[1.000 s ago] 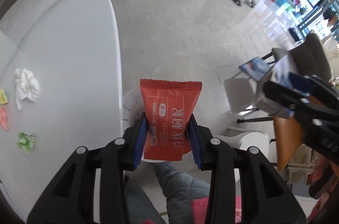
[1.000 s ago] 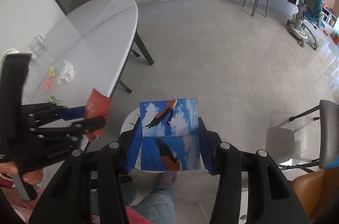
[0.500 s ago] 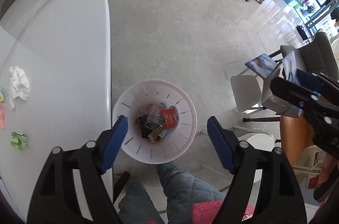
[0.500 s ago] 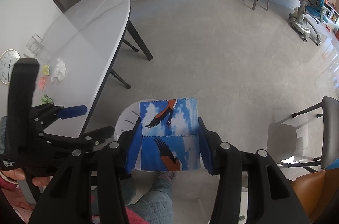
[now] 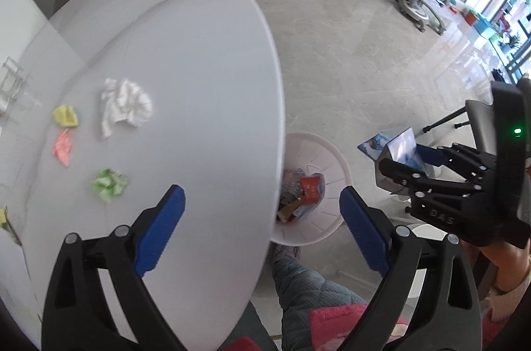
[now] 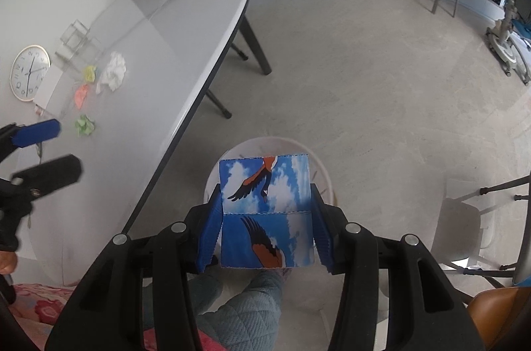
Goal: Collect trash
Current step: 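Carry the packet and box to the wastebasket and open both grippers, then grasp the pink paper with the left gripper while the right grasps the white tissue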
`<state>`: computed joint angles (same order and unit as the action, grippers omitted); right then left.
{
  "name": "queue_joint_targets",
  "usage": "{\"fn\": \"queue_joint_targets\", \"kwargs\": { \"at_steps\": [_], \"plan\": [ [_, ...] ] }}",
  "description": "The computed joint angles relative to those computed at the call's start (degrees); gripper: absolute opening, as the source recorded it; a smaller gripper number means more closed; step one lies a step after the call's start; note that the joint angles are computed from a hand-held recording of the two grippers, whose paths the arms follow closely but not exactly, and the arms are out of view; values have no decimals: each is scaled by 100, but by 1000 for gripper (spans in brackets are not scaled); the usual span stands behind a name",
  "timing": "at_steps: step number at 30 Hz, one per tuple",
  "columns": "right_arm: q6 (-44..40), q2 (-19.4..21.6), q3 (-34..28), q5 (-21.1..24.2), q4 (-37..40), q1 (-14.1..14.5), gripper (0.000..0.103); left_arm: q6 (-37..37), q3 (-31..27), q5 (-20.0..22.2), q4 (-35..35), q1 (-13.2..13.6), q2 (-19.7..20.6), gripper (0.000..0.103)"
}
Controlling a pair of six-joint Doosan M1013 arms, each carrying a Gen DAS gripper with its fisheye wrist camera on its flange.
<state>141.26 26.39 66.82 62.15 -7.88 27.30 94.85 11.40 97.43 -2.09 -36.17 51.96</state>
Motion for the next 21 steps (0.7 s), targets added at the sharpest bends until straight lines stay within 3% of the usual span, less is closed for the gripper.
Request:
{"fn": "queue_joint_targets", "kwargs": {
  "at_steps": [1,5,10,21],
  "plan": [
    [-32,49,-38,14,46,-1,50,-18,67,-17,29,21,-34,90],
    [-161,316,-278,306,288,6,77,-177,421,-144,76,170,-240,91],
    [136,501,-697,753,-35,117,92,-393,759,-313,20,367,-454,91],
    [526,634,-1723,1152,-1055,383,100,-815,1063,-879,-83,892,-749,95]
  ]
}}
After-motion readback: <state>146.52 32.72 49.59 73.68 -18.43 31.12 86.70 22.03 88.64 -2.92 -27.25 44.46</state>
